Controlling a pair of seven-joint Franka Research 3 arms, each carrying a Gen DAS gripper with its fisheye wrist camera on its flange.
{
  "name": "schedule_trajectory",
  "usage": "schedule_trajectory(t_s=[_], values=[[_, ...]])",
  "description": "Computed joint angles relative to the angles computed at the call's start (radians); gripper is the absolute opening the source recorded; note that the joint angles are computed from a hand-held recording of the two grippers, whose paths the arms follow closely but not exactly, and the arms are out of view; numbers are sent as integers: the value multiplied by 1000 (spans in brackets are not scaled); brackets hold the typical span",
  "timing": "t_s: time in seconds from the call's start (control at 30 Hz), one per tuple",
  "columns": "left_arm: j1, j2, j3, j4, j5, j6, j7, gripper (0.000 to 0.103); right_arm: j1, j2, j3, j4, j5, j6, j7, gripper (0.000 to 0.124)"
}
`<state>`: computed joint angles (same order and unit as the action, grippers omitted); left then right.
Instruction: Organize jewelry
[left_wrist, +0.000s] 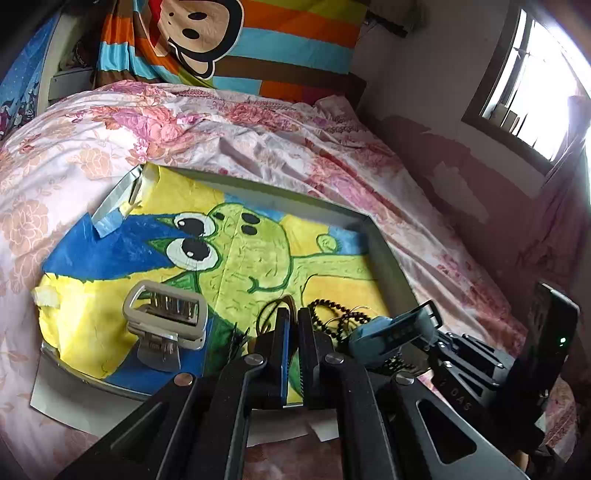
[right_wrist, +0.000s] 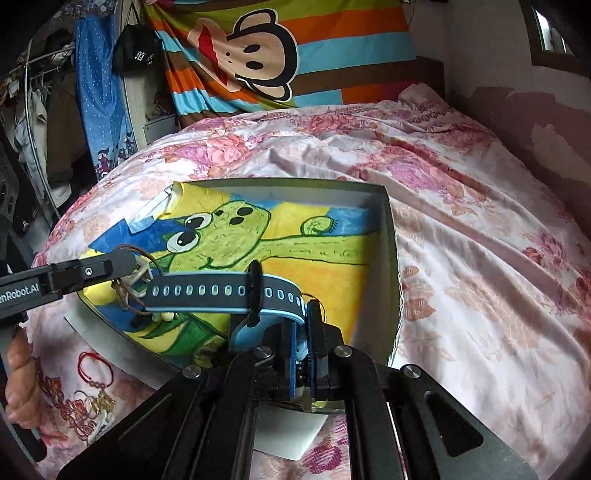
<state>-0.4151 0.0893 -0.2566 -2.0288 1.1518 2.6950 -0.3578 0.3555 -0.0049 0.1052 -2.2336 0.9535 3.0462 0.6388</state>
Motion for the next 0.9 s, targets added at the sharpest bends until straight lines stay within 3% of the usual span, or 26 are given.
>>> schedule_trajectory(t_s=[0.13, 0.27, 0.37, 0.47, 0.53, 0.63, 0.67, 0.7, 0.77, 0.9], values=[[-5, 10, -4, 4, -36, -30, 40, 5, 0, -2, -3, -3, 69, -11, -63, 5], [-18, 21, -13, 24, -116, -112, 134, 5, -4, -12, -6, -14, 36, -22, -24, 7], [-18, 18, -13, 18, -177, -109, 178, 5, -5, -28, -9, -32, -16, -17, 17, 16], [-12, -4, -8, -17, -192, -62, 158, 7, -1, -54, -20, -51, -22, -23, 21, 35], [-9, -25, -8, -46, -190, -39, 120, 14, 6, -75, -29, -65, -10, -21, 11, 42], [-6, -53, -18, -73, -181, -49, 72, 40, 10, -114, -41, -92, -33, -22, 37, 54], [-6, -71, -24, -87, -174, -57, 45, 68, 13, -130, -47, -102, -36, -24, 44, 57], [-8, -94, -32, -101, -151, -78, -3, 89, 14, -148, -50, -114, -50, -23, 60, 60], [-9, -136, -56, -120, -82, -128, -85, 90, 20, -183, -59, -137, -73, -23, 86, 65], [-13, -202, -102, -137, -69, -203, -70, 92, 54, -276, -90, -194, -85, -24, 103, 79]])
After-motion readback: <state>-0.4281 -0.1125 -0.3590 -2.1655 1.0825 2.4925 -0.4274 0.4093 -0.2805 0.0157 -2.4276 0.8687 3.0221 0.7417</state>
